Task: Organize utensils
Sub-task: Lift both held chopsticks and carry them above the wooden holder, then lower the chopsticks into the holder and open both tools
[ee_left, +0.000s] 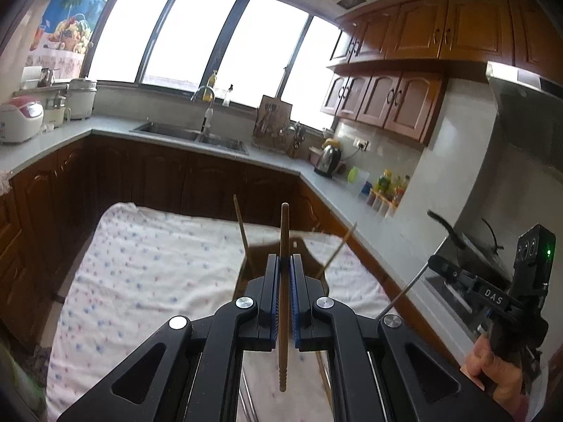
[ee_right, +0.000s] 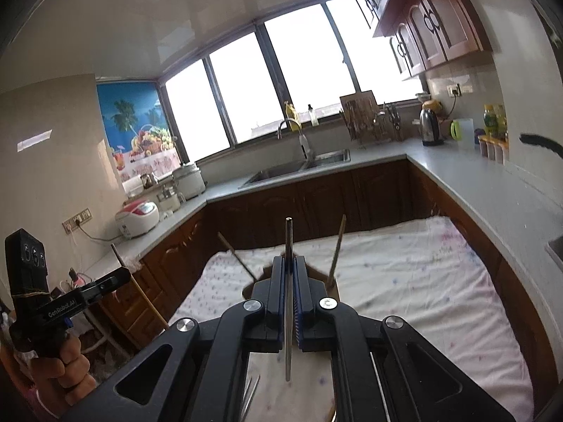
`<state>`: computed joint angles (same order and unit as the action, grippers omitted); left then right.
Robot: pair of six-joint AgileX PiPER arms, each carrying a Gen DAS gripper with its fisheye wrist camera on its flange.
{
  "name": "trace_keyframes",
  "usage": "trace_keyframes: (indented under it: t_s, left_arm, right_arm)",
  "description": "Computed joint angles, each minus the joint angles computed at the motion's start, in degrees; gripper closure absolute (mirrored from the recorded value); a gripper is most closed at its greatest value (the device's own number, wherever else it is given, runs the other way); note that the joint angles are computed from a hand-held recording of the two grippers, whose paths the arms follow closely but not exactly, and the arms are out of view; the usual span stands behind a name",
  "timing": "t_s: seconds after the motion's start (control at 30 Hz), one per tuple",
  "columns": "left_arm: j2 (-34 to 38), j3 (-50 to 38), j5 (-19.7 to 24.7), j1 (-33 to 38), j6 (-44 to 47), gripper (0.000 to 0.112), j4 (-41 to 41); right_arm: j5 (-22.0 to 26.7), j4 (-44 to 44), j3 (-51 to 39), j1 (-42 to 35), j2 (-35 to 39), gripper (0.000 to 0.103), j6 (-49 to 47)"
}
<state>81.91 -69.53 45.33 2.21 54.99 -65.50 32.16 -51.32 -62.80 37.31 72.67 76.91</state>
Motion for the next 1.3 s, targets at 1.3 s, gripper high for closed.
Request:
trace_keyframes:
  t_s: [1.3]
  left_arm:
    - [42.69,-36.09,-21.46,-15.31,-10.43,0.109,4.54]
  right_arm:
    - [-15.07,-16.63,-4.59,-13.52,21.88,0.098,17.87]
